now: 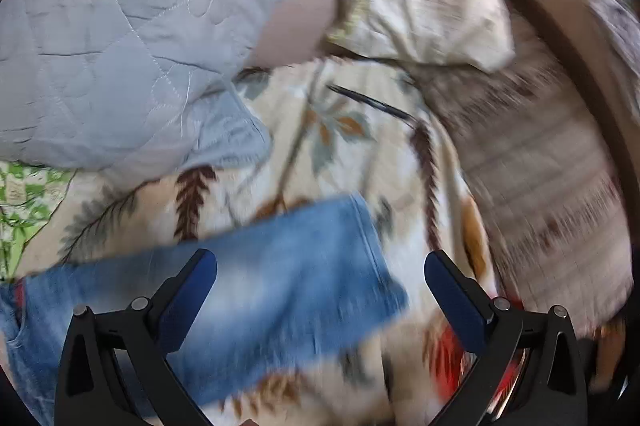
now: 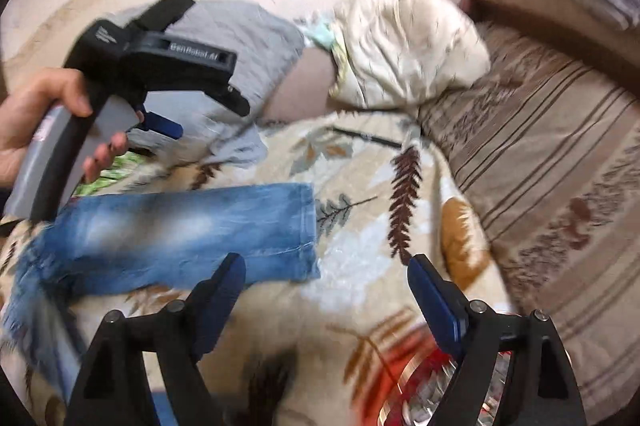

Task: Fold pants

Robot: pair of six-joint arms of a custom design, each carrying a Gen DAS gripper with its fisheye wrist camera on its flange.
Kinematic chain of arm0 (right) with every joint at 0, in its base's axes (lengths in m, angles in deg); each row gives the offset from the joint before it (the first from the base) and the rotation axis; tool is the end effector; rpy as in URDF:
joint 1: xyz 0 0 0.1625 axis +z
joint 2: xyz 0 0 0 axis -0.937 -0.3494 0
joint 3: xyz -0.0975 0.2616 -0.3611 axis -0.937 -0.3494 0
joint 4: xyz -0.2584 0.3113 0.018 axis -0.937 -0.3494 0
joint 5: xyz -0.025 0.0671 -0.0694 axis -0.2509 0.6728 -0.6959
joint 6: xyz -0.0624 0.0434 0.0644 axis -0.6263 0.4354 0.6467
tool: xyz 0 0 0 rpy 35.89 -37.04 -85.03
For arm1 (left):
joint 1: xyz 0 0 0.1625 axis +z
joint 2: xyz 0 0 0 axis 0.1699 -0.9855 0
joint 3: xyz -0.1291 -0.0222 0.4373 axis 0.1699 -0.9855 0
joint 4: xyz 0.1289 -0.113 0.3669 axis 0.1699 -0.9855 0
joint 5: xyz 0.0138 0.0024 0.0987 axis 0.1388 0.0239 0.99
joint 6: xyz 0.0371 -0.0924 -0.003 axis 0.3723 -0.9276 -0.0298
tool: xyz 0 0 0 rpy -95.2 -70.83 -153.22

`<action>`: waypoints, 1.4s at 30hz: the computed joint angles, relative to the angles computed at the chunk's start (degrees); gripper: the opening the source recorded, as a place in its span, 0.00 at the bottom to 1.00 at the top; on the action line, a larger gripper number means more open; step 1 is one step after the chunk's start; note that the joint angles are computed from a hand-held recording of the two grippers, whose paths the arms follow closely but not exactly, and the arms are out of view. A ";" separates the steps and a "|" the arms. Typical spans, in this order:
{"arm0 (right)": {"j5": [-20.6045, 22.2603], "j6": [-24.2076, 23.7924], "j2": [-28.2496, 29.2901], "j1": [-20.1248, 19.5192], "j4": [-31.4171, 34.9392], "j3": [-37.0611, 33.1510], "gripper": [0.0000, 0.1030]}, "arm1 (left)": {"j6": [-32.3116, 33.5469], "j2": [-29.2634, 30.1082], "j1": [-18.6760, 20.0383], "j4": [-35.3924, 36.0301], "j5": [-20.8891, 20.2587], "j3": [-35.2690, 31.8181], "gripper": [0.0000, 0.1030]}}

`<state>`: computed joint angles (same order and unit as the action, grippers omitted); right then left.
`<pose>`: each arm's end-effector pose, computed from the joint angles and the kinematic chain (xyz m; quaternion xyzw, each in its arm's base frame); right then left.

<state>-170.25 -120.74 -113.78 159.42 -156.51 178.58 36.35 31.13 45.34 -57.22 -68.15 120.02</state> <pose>0.1046 -0.5350 0.2348 0.2895 -0.8603 0.3215 0.2695 -0.2539 -0.6947 0.1247 0.0580 0.9538 -0.1795 0.2337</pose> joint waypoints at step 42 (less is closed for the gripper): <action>9.13 -6.61 -7.74 -15.71 6.47 24.08 0.17 | -3.83 3.63 -9.10 10.92 -12.72 16.89 0.03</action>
<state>-161.12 -127.35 -121.52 143.71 -150.04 202.66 32.52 34.76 36.24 -46.29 -80.87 136.90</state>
